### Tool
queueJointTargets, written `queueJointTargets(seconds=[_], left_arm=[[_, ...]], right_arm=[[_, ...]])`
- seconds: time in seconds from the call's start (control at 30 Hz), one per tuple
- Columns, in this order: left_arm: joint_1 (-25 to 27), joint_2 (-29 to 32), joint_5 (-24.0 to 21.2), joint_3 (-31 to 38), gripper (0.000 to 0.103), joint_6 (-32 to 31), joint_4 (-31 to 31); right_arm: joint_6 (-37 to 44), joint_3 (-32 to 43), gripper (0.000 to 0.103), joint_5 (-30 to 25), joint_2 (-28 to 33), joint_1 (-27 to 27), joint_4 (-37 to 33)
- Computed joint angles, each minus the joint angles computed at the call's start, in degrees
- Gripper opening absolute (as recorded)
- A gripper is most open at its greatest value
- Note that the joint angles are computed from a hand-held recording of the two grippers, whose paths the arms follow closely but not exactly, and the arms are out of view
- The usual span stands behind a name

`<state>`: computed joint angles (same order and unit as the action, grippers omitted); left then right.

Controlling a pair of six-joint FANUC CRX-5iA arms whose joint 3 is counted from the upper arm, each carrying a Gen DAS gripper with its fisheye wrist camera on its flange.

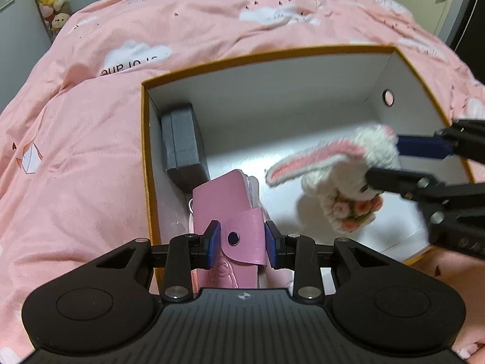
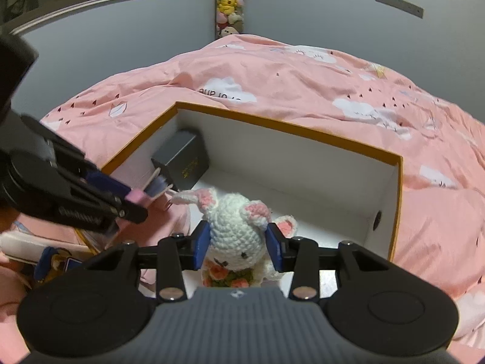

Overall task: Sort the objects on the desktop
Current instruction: 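Lower the bunny into the box and open the right gripper while the left releases the pink wallet inside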

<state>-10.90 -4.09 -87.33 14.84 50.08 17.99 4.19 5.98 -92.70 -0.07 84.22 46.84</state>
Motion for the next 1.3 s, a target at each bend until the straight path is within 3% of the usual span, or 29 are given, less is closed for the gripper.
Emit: queueJointTargets(seconds=[0.3, 0.47, 0.57, 0.7, 0.83, 1.0, 1.1, 1.3], left_arm=[[-4.14, 1.66, 0.09, 1.81, 0.04, 3.49, -4.48], [-2.17, 2.2, -1.19, 0.38, 0.043, 4.02, -0.04], [-1.52, 0.46, 0.85, -1.59, 0.043, 3.05, 0.35], [0.52, -0.73, 1.25, -3.17, 0.043, 1.34, 3.78], [1.7, -2.55, 2.88, -4.75, 0.043, 1.54, 4.88], [1.87, -4.87, 5.71, -7.06, 0.043, 1.06, 3.87], [2.42, -6.69, 7.94, -8.84, 0.043, 1.27, 3.7], [5.67, -7.83, 7.97, -10.68, 0.043, 0.95, 7.5]], right_arm=[[-3.03, -0.83, 0.045, 3.66, -0.78, -3.61, -0.36], [-1.47, -0.02, 0.049, 3.8, -0.22, -5.01, -0.63], [-1.35, -0.24, 0.057, 3.81, -0.59, -4.99, -0.62], [-1.7, -0.82, 0.058, 4.1, -1.54, -4.6, -0.32], [3.37, 0.66, 0.059, 5.71, -1.6, -4.8, -3.28], [15.31, 5.51, 0.062, 4.31, 2.12, -6.29, -7.35], [17.0, 6.98, 0.062, 5.1, 3.25, -7.81, -8.85], [16.62, 9.07, 0.062, 7.8, 5.36, -11.42, -12.62]])
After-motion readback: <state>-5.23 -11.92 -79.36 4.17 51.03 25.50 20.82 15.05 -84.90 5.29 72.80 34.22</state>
